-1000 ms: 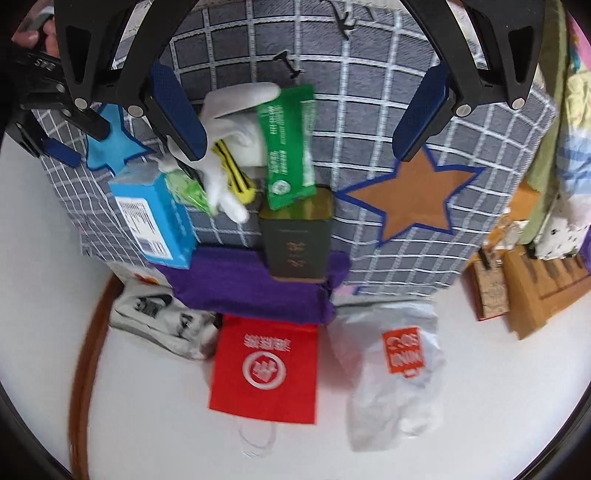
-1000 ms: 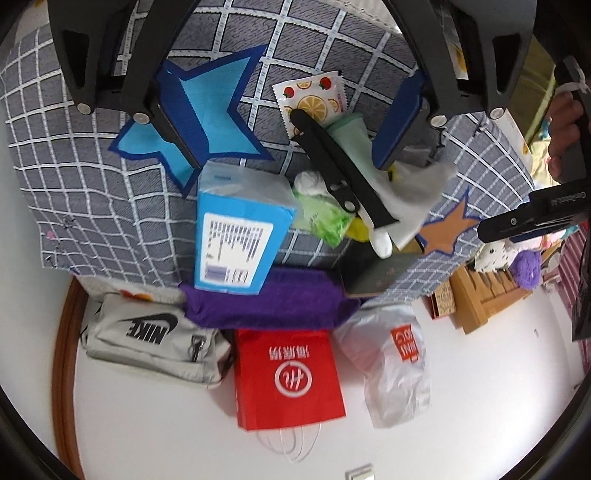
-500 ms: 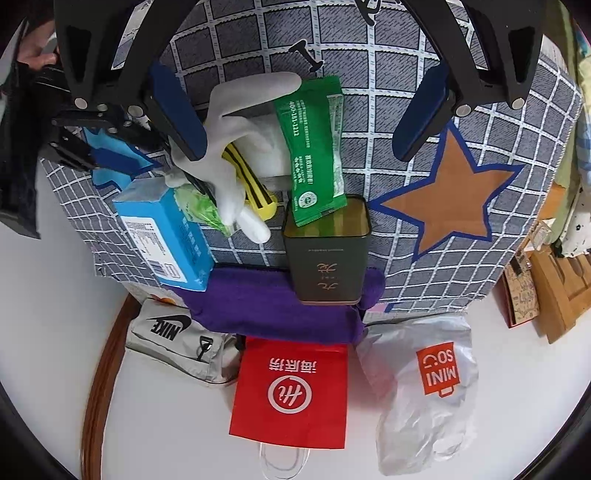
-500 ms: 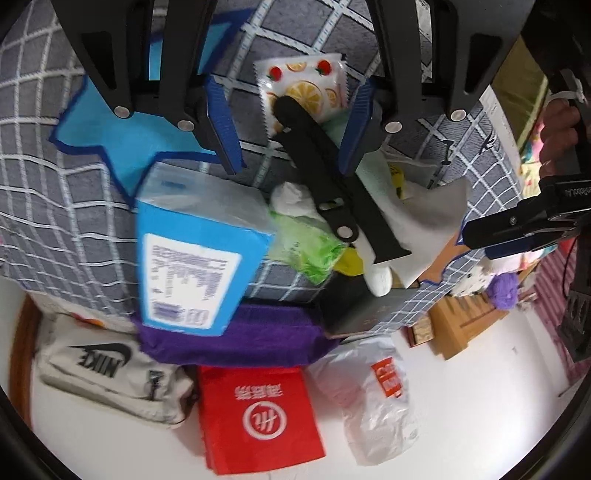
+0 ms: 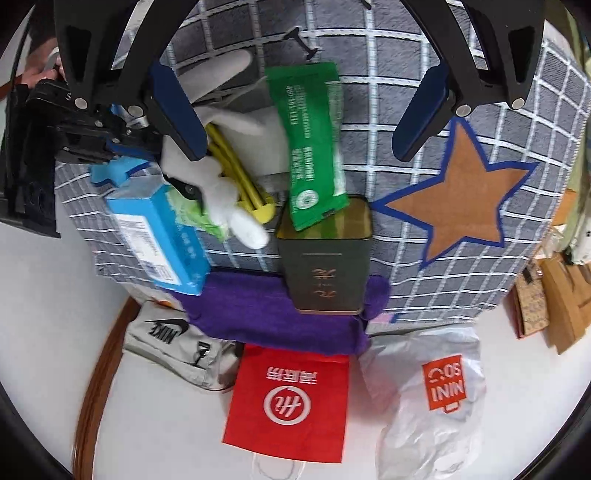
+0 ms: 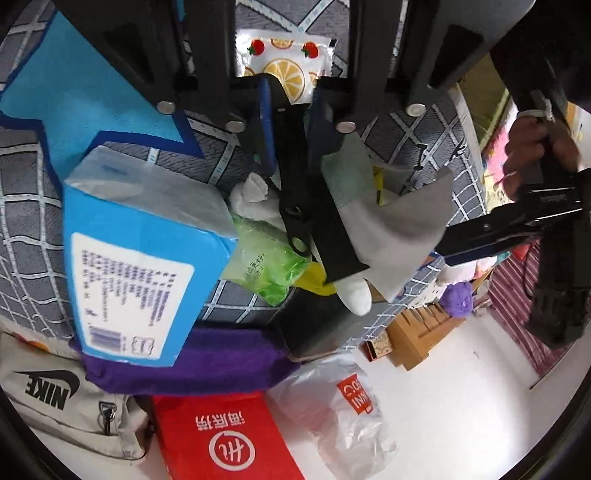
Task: Organize soft objects
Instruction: 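Reach the left tool to the white cotton glove and close on it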
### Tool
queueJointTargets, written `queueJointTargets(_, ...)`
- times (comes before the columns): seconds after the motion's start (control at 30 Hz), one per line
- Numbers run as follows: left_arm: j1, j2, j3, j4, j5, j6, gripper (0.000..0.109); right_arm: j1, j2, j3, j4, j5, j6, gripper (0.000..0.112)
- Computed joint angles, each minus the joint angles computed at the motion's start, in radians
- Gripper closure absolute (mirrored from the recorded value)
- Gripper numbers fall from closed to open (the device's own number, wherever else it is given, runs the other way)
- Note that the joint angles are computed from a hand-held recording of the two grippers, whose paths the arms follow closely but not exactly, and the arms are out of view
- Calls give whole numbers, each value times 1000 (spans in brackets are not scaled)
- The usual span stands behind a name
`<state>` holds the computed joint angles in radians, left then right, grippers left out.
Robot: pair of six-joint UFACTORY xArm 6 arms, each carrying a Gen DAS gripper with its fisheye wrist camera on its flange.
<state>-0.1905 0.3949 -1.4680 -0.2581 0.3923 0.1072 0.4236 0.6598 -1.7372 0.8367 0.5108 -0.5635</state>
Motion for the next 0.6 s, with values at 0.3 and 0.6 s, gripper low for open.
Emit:
queueJointTargets(0.3, -33, 41, -53, -121, 42, 126, 8, -11, 10, 0, -24, 0, 45, 104)
queueJointTargets(0.6, -49, 99, -121, -125, 95, 133, 56, -1, -34, 64, -8, -67, 15, 109)
